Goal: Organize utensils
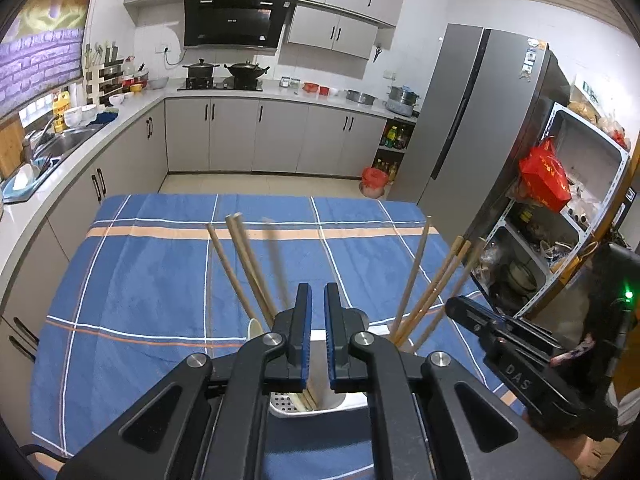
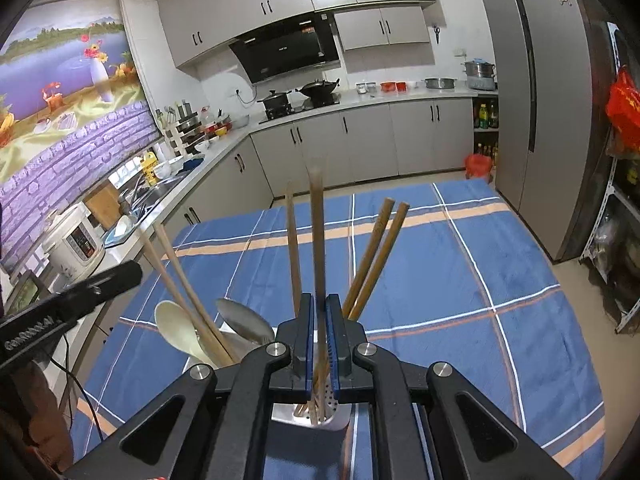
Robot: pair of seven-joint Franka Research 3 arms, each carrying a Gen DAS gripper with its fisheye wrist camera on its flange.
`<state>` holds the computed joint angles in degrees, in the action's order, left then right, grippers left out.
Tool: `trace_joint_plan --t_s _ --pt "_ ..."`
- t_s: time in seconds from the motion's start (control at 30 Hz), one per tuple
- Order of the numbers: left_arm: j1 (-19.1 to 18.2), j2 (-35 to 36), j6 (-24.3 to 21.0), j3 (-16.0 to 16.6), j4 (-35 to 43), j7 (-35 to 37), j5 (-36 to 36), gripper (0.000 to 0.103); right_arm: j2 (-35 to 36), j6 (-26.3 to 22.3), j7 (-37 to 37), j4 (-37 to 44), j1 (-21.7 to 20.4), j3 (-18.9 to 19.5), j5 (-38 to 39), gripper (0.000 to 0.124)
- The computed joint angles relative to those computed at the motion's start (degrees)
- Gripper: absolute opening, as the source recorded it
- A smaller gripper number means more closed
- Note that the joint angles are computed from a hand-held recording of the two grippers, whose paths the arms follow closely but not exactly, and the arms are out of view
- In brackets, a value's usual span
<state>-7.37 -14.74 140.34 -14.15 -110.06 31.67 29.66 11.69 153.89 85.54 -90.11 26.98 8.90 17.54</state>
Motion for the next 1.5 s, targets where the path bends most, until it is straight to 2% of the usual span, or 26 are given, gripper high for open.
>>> trace_joint_plan --t_s 0.1,0.13,0.23,0.3,0.47,0.63,0.77,0.87,0.9,0.97,1.07,1.17,1.33,1.5 --pt "-0.14 -0.92 -1.10 -0.95 0.07 -0.83 1.37 0.007 -0.83 -0.01 -1.06 -1.14 -0.53 0.28 1.60 0.021" --pt "-0.16 -1.28 -1.47 -1.19 0.00 -1.16 1.82 0.011 -1.41 0.32 -1.69 -1.89 -0.78 0.41 2.44 0.024" --pt "-0.19 -3.07 -2.66 -2.44 -0.66 -3.50 3.77 0.026 -2.82 0.74 -2.98 -3.56 -1.10 0.57 3.94 0.025" --pt "-0.14 -4.43 -4.05 -3.54 -1.07 -5.34 5.35 0.028 -3.95 1.06 -3.17 -4.77 -0.98 0.57 4.27 0.029" --pt "-0.51 -7.13 -9.27 -6.13 -1.39 -8.92 8.17 0.042 -8.46 2.36 -5.82 -10.22 -1.49 0.64 8.33 0.038" --pt "-1.50 -9.09 -16.93 -8.91 -1.40 -12.73 10.23 0.059 -13.73 2.98 -7.46 -16.59 -1.59 -0.02 12.18 0.042" --pt "-3.37 -9.64 -22.96 -10.50 -0.95 -13.48 10.32 0.061 -18.65 3.87 -8.48 -22.50 -1.51 -0.76 13.67 0.045" --pt "-4.34 -9.14 -28.15 -12.84 0.19 -14.90 12.44 0.065 -22.07 4.49 -9.14 -26.22 -1.25 -1.50 14.95 0.047" --pt "-4.54 -8.71 -30.72 -14.12 0.98 -15.70 13.72 0.068 -22.92 4.60 -9.29 -27.08 -1.16 -1.71 15.27 0.047" --pt "-5.02 -7.68 -35.34 -16.27 2.52 -17.69 16.72 0.086 -25.30 4.58 -9.52 -29.48 -1.07 -2.21 15.86 0.048" --pt "-5.87 -6.02 -42.41 -19.78 4.86 -20.48 22.24 0.096 -28.41 4.37 -9.72 -32.42 -0.86 -2.90 16.55 0.048" --pt "-7.38 -4.46 -48.28 -22.41 7.03 -22.79 26.00 0.102 -31.36 4.12 -9.74 -35.18 -0.87 -3.36 16.64 0.049" --pt "-9.78 -1.38 -58.38 -26.51 10.80 -26.34 32.68 0.103 -36.03 3.64 -11.61 -39.33 0.06 -4.64 17.33 0.050" --pt "-13.48 0.93 -63.81 -27.99 13.39 -28.49 36.18 0.103 -39.82 3.06 -12.83 -42.24 0.82 -5.28 18.16 0.052"
